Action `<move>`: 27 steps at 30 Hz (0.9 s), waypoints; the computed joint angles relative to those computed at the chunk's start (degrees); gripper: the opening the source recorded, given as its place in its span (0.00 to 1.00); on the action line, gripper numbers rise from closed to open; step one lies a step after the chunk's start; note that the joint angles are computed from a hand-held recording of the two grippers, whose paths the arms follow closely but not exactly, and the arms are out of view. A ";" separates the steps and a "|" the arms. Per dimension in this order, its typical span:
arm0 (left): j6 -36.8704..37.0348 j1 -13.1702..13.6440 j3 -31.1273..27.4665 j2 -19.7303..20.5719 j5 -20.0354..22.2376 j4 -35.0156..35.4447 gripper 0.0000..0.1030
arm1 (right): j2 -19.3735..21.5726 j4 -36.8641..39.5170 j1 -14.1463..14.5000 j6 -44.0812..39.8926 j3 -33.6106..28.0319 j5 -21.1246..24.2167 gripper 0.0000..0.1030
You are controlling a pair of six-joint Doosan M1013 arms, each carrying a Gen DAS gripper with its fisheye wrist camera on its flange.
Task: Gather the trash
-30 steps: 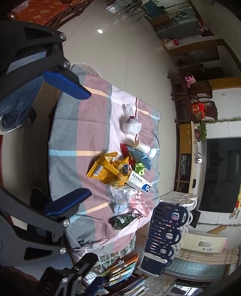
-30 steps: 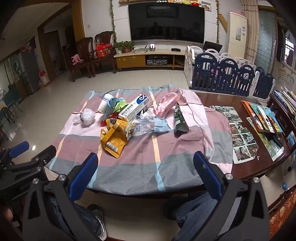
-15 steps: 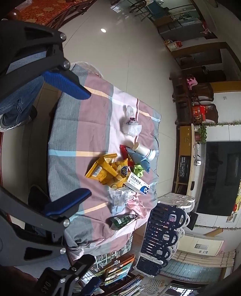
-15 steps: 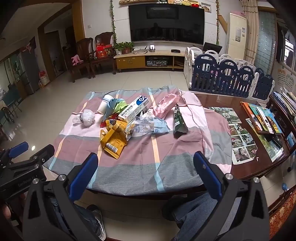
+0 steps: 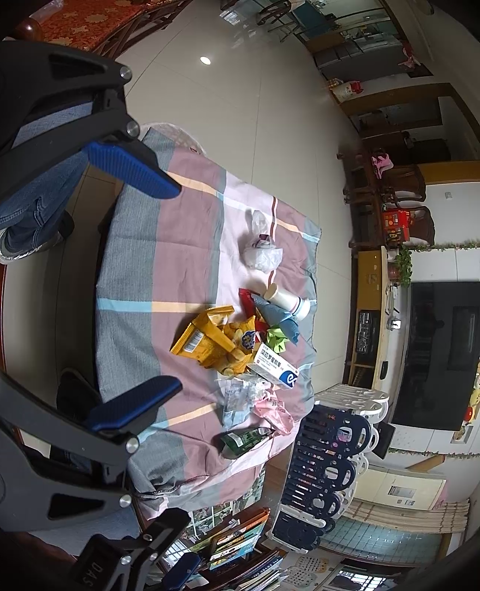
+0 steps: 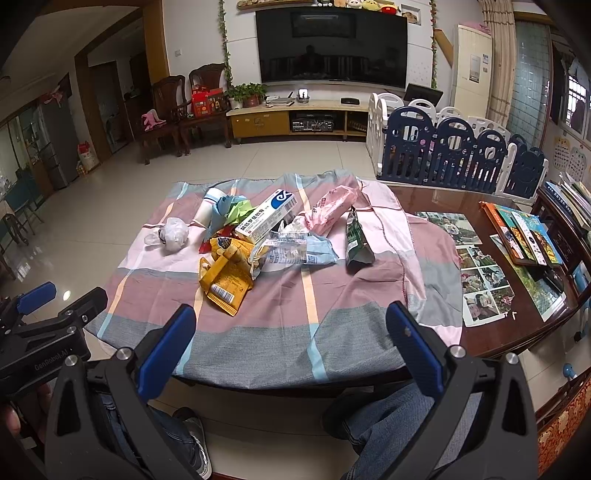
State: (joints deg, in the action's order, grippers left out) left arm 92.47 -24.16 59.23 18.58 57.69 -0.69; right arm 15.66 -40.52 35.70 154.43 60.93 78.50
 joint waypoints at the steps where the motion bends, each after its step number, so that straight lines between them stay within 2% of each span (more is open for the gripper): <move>1: 0.01 -0.01 0.03 0.00 -0.05 0.06 0.93 | 0.04 -0.04 0.04 -0.02 -0.03 0.07 0.97; 27: 0.14 -0.06 0.28 -0.06 -0.04 0.19 0.93 | -0.18 0.43 -0.04 0.36 0.54 -0.48 0.97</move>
State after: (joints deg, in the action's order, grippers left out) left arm 92.62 -24.22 59.50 18.53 57.65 -0.50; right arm 15.48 -40.09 35.66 154.79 61.46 78.02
